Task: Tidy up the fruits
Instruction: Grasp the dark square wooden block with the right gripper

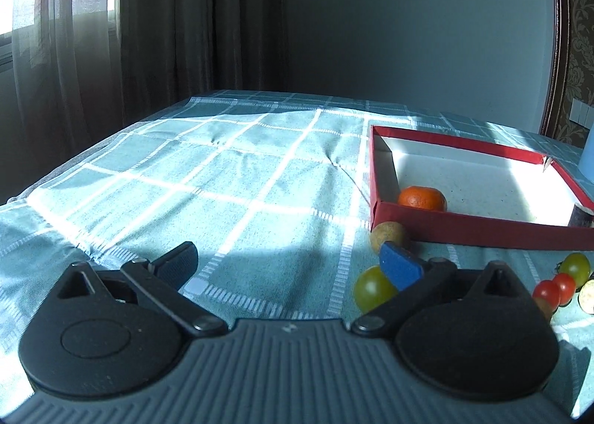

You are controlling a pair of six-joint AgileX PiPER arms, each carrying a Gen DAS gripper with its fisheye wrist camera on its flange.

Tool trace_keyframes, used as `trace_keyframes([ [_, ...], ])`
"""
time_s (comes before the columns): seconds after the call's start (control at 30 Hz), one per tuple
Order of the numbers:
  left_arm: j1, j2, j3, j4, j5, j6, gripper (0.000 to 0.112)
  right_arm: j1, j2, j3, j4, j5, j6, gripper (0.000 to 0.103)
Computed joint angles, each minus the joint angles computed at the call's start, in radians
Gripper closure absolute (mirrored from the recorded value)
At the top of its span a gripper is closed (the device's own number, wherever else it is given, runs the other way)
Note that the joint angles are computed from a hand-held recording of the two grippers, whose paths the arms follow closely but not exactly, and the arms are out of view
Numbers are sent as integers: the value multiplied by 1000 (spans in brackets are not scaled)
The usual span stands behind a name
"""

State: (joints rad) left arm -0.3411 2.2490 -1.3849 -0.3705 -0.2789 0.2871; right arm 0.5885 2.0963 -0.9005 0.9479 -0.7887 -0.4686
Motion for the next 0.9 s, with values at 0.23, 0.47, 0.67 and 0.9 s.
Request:
trace_keyframes([
  [0.23, 27, 7, -15, 188, 39, -222, 9, -29, 11, -66, 78, 116, -117, 15],
  [0.47, 30, 10, -22, 218, 47, -258, 9, -50, 22, -97, 92, 185, -151, 70],
  [0.67, 30, 9, -20, 229, 47, -265, 9, -42, -1, -44, 2, 101, -19, 70],
  [0.9, 28, 10, -22, 216, 48, -254, 9, -81, -9, -139, 48, 62, -126, 70],
])
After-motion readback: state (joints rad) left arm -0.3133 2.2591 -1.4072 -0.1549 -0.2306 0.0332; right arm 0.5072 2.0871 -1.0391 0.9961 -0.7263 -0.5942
